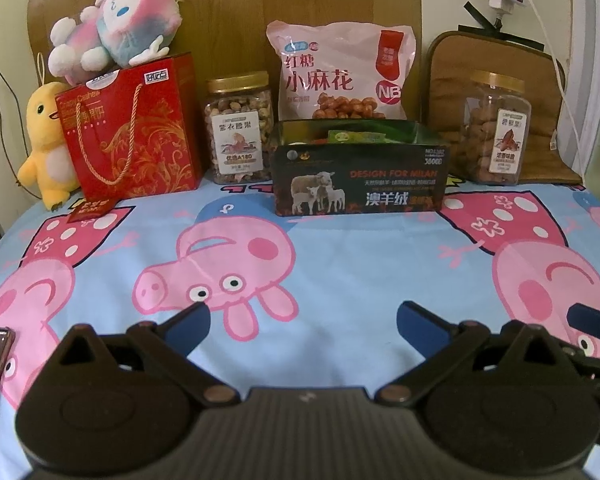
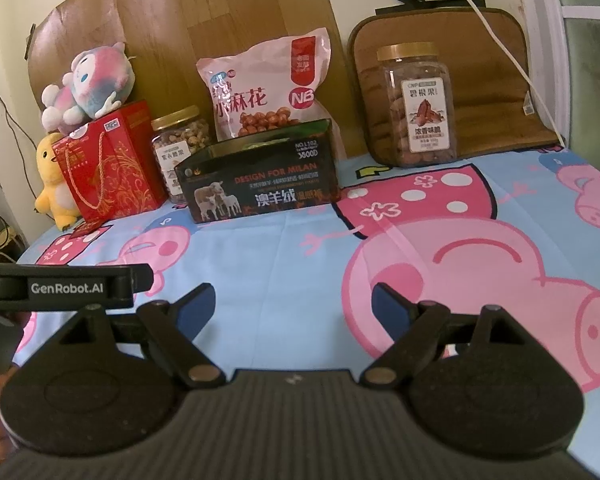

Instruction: Organize snacks

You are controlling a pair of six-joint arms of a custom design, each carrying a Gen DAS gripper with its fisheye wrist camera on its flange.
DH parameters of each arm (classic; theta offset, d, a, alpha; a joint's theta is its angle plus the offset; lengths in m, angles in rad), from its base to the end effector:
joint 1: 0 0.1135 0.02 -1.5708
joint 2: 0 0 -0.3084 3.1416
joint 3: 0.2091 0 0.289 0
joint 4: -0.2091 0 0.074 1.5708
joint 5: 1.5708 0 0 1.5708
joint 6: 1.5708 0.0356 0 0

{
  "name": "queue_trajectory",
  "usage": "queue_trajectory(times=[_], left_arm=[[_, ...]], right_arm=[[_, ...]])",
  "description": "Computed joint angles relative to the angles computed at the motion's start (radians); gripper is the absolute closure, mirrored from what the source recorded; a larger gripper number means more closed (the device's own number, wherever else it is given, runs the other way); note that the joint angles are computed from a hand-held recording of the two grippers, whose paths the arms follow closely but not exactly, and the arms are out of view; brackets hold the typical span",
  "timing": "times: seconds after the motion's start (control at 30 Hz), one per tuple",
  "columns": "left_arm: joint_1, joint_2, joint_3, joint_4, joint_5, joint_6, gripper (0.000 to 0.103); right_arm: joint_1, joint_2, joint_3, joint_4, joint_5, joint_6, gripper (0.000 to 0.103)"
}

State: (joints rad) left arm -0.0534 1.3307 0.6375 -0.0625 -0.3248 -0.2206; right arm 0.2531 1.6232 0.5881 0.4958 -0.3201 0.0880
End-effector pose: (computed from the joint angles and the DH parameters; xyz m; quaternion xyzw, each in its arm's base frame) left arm 0.2811 -0.0036 0.2047 -0.1395 0.8975 0.0936 0.4078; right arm 0.3114 0.0921 0.1536 -0.1491 0.8494 0.2193 0.4563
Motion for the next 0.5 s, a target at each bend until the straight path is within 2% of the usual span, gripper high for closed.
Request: queue_trajectory(times=[0.5], left_arm=[[0.007,-0.008,-0.008,0.001,0.003,-0.003,0.000]], right_arm=[[0.008,-0.005,-0.011,0.012,0.002,0.002,0.016]])
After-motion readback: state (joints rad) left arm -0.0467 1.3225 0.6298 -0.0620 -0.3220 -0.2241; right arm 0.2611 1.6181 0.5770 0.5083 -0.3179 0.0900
